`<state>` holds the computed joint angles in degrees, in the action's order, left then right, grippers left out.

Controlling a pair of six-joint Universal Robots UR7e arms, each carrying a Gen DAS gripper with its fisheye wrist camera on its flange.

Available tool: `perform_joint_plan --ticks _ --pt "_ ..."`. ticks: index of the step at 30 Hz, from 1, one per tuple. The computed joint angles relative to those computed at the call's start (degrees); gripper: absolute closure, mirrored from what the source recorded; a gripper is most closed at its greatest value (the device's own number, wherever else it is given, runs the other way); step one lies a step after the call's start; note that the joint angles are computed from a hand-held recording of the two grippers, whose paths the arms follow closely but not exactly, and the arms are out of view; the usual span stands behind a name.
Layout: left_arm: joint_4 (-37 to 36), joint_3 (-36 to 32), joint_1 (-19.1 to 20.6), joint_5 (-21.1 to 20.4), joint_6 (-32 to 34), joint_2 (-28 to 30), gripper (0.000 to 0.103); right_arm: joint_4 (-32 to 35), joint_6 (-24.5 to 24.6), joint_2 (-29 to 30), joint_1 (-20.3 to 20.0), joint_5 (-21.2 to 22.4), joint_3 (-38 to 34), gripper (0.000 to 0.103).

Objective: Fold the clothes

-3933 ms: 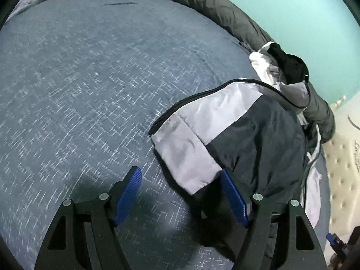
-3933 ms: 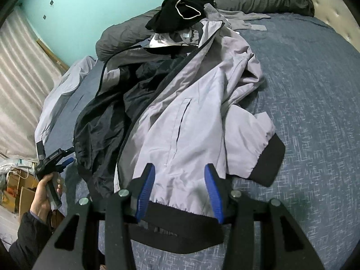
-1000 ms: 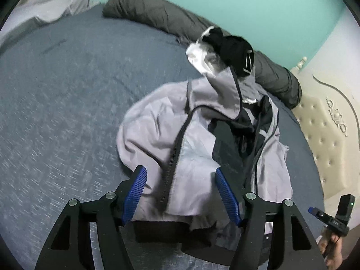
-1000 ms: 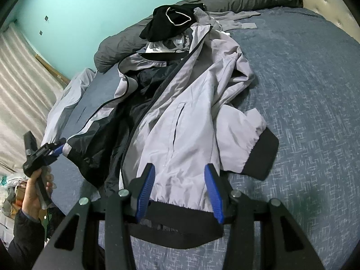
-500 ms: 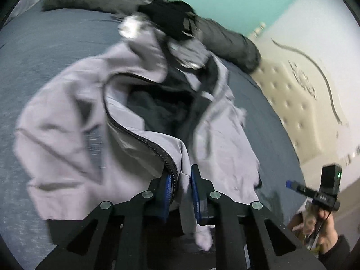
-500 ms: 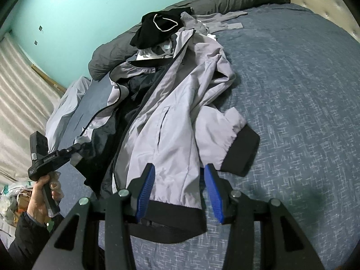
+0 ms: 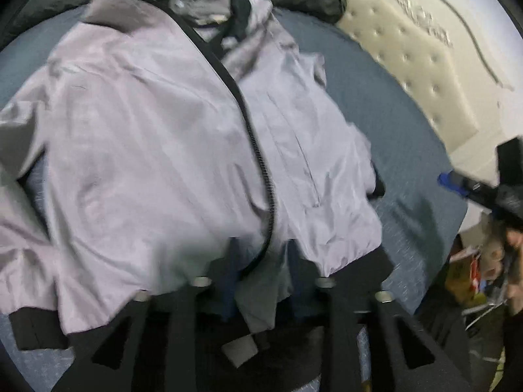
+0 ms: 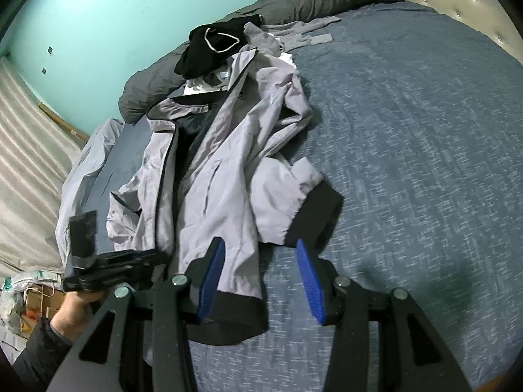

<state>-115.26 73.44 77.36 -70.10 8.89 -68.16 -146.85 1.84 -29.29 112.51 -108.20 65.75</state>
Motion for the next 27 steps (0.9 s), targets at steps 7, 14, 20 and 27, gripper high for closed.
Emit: perform_joint_plan --ticks 7,14,20,27 --pt "-9.1 0.7 0.0 3.6 0.3 -3.9 0.046 5.0 4.3 2.4 -2.1 -2.1 -5.0 0.050" --pt "-19.1 3.9 2.2 8.1 1.4 -2.8 0.042 13.6 9.6 9.1 -4.4 -2.0 -15.9 0.041" --pt "-25.1 6.0 4.9 7.2 1.1 -1.4 0.042 19.3 10.3 15.0 -5.2 -1.8 -24.9 0.040" --pt "-27.8 7.0 5.4 6.9 3.8 -1.2 0.042 21.5 6.8 19.0 -4.5 -3.2 -29.8 0.041"
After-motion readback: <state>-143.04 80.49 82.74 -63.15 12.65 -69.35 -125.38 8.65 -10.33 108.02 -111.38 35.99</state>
